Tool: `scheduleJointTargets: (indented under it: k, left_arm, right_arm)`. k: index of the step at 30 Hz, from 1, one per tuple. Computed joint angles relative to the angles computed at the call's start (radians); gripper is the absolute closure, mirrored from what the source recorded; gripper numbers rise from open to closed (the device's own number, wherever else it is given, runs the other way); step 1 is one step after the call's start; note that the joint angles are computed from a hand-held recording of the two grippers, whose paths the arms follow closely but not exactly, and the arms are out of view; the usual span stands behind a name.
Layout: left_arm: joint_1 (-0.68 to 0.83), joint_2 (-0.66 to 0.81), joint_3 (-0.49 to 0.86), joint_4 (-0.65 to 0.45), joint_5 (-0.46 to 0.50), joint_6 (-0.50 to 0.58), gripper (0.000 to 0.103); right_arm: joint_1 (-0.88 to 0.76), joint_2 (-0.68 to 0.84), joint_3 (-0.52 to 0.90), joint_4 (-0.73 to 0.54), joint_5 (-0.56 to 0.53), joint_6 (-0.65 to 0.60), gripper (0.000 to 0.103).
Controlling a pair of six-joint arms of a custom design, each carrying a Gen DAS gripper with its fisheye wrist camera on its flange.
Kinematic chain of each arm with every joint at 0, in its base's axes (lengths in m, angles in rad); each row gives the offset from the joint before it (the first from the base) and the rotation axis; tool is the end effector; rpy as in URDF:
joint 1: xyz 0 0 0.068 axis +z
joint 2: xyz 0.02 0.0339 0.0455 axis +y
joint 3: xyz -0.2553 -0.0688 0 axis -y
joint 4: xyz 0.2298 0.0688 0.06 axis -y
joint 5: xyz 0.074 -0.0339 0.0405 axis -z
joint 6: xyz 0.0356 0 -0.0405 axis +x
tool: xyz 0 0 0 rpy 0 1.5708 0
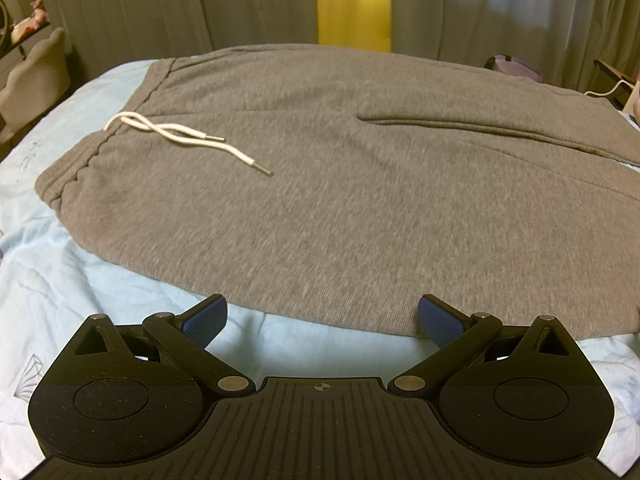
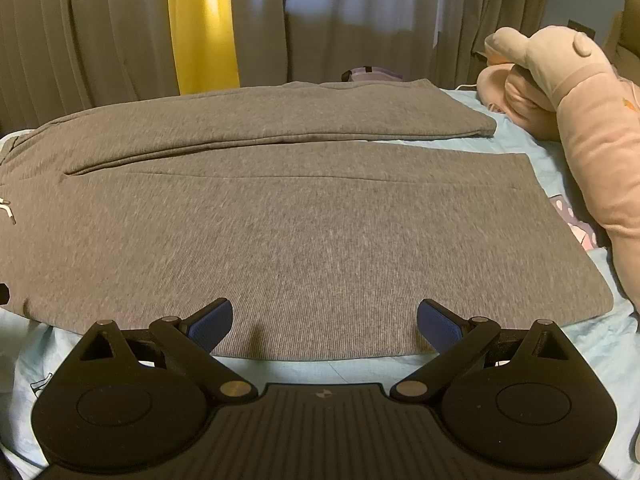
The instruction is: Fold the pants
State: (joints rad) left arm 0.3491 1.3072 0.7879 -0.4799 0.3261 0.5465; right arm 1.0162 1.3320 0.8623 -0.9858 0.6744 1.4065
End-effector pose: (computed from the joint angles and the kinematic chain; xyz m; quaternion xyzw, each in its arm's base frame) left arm 0.2304 0.0717 0.2074 0.1388 0.9376 -0.0199 0.3182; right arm 0.1260 0.1612 0.2099 0.2014 0.9205 -0.0653 0.3283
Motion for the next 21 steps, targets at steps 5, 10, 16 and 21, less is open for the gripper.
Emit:
scheduleJointTargets:
  k: [5, 10, 16, 21]
  left_arm:
    - [0.003, -0.001, 0.001, -0.006, 0.000, 0.002, 0.000]
    - [-0.003, 0.001, 0.005, -0.009, -0.007, -0.001, 0.000]
    - [-0.008, 0.002, 0.010, -0.016, -0.014, 0.001, 0.000]
    - [-0.011, 0.006, 0.014, -0.017, -0.017, -0.003, 0.000]
  right_arm:
    - [0.000, -0.002, -0.002, 0.000, 0.000, 0.000, 0.004]
    - [-0.002, -0.007, -0.008, 0.005, 0.001, 0.002, 0.004]
    - [-0.005, -0.012, -0.011, 0.009, 0.000, 0.007, 0.004]
    - [-0.006, -0.017, -0.015, 0.012, -0.001, 0.010, 0.004]
